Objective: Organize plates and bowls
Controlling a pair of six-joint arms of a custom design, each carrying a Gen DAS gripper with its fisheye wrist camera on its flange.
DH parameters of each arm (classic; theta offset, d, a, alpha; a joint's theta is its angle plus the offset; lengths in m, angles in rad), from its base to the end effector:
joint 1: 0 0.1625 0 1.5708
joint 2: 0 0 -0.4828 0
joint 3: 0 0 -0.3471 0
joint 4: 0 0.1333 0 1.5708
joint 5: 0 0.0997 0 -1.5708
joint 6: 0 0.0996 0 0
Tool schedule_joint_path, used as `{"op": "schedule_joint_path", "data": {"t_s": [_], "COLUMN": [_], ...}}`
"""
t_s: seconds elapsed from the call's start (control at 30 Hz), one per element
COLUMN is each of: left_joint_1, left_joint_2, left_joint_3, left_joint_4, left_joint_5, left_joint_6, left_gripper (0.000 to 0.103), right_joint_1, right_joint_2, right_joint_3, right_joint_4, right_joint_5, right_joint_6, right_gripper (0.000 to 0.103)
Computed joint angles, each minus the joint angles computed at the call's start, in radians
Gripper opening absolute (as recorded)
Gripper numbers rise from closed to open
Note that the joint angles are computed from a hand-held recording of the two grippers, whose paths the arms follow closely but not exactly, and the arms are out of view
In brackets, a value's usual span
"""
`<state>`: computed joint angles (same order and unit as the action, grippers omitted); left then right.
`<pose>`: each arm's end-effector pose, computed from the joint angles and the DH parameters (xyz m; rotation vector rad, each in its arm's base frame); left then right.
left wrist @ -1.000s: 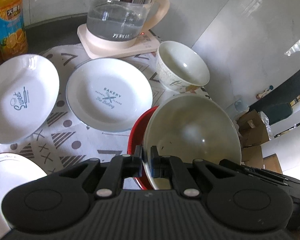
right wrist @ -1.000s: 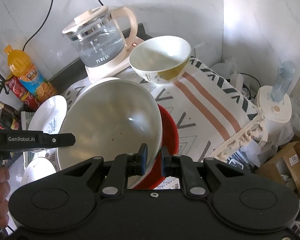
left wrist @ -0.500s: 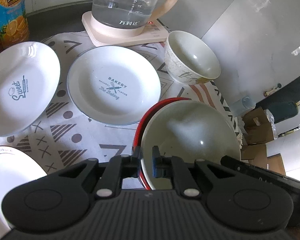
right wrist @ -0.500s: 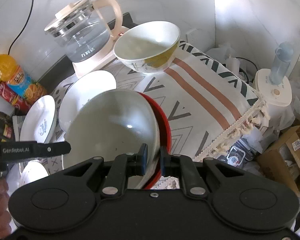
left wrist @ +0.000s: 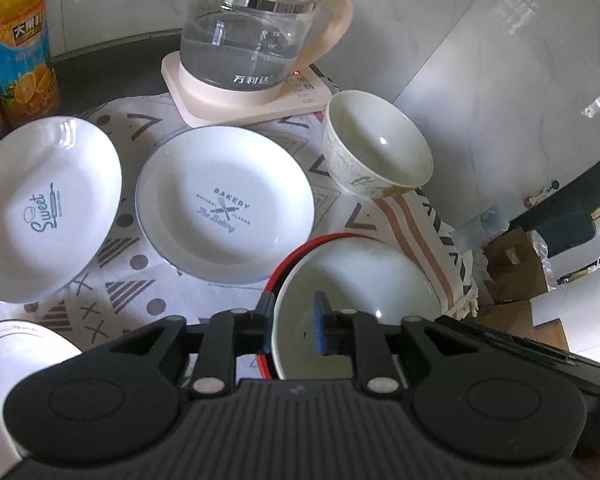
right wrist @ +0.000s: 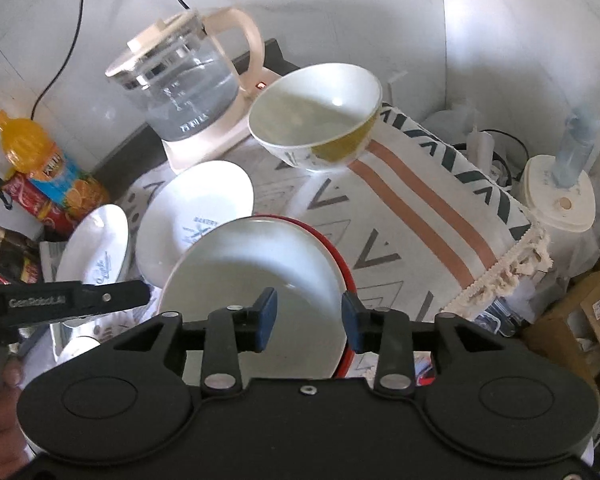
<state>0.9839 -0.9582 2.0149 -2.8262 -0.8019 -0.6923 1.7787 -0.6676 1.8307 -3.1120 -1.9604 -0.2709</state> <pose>-0.1415 -0.5786 0.2048 -0.2341 2.5098 -0.8096 0.2262 -0.6099 0.0939 0.5411 -2.6468 0.4995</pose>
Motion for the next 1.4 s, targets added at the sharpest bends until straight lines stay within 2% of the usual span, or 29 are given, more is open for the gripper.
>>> {"op": "schedule_joint_path", "data": {"t_s": [0.13,0.2,0.4,0.57,0.83,1.07,1.4], "left_joint_1": [-0.002,-0.002,0.001,0.008,0.029,0.053,0.091], "left_joint_2": [0.010,0.018,0.047,0.079,0.133,0.186,0.252], "left_joint_3": [-0.018,-0.030,-0.087,-0.144,-0.235,-0.319,-0.422], "left_joint_4": [-0.002,-0.006,0.004,0.028,0.027,0.036,0.052], "left_joint_5": [0.015,0.020,0.033,0.056,0.061,0.068,0.068], "left_joint_6": [0.000,0.005,0.005,0.007,0.029,0.043,0.040], "left_gripper": [0.033,0.041,0.056,0.071,0.074,0.074,0.070], "right_joint_1": [-0.001,-0.002,-0.013,-0.023,-0.044,-0.063,-0.083], "right_joint_2": [-0.008,-0.010,-0.013,-0.005,0.018,0.055,0.114], "right_joint_3": [-0.013,-0.022,-0.060,-0.097,-0.185,-0.285,-0.427], "right_joint_4": [0.006,0.008,0.013,0.001,0.055,0.150,0.283], "right_joint_5": [0.013,0.014,0.035,0.053,0.072,0.087,0.109], "right_joint_6": [-0.003,-0.006,-0.016,-0.031,-0.049,-0.033,-0.017], "right_gripper": [0.040,0.043,0.060,0.087,0.087,0.074,0.064]}}
